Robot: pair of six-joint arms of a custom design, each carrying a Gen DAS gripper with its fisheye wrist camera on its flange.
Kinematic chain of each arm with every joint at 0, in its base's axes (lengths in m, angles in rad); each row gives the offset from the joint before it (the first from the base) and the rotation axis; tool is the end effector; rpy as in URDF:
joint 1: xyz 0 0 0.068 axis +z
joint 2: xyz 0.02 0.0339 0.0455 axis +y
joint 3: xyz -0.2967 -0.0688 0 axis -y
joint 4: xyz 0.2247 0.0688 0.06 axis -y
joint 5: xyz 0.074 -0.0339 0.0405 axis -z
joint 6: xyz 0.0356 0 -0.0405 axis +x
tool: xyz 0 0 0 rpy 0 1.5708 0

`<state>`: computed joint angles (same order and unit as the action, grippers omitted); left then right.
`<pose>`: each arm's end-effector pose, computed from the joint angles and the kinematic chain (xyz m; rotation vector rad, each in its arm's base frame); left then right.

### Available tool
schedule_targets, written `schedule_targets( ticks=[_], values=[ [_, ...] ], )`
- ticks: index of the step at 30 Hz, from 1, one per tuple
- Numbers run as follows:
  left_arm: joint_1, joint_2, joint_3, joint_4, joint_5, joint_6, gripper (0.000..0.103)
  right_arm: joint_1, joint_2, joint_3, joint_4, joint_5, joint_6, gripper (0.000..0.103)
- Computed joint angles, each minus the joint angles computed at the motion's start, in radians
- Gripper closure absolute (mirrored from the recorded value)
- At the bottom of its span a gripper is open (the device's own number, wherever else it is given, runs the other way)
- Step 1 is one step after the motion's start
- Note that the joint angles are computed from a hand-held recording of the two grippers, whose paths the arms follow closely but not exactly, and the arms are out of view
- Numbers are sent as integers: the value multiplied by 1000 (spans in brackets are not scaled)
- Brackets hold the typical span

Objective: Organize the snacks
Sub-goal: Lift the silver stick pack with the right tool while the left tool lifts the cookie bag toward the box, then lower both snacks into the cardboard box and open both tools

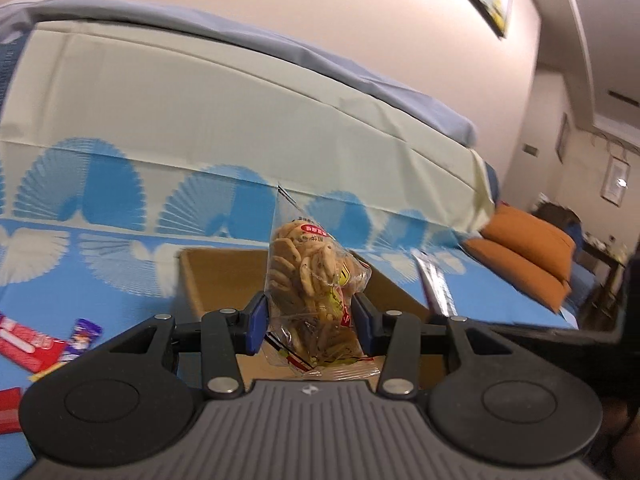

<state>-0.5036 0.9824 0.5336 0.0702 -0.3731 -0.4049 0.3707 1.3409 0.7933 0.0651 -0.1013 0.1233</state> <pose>0.1669 -0.0771 0.2773 -0.1504 1.9240 -0.2452 0.2526 0.1020 0.2859 -0.3192 2.0511 0.4089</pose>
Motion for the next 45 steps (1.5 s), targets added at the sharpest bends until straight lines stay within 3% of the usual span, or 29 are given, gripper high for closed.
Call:
schedule_targets(
  ticks=[6,16,17,20,21,25,32,37,40,43,45],
  values=[
    [-67,60,-6,48,-20,12,54,1,-3,-9,11,16,-1,79],
    [-41,61,-3,45,26,8,53,17,-11,-10,3,38,1,79],
    [-32,65,0,42,44,4,50,18,-10,-7,0,39,2,79],
    [-25,74,7,40,48,6,29,22,-5,-1,-10,41,8,73],
    [-34,70,6,41,29,13,29,23,-5,-2,-9,47,10,72],
    [-31,60,1,40,23,11,29,33,-3,-5,-1,78,21,54],
    [-39,30,-11,26,-22,16,30,71,1,-27,46,161,32,51],
    [-66,-21,-29,17,-99,51,32,146,-18,-96,201,331,19,51],
    [-33,-47,-13,-59,-74,47,31,159,-19,-102,223,346,32,51],
    [54,-94,-6,-122,37,38,31,163,-23,-103,233,336,69,51],
    [91,-126,-2,-158,52,45,50,174,-26,-99,224,335,86,51]
  ],
)
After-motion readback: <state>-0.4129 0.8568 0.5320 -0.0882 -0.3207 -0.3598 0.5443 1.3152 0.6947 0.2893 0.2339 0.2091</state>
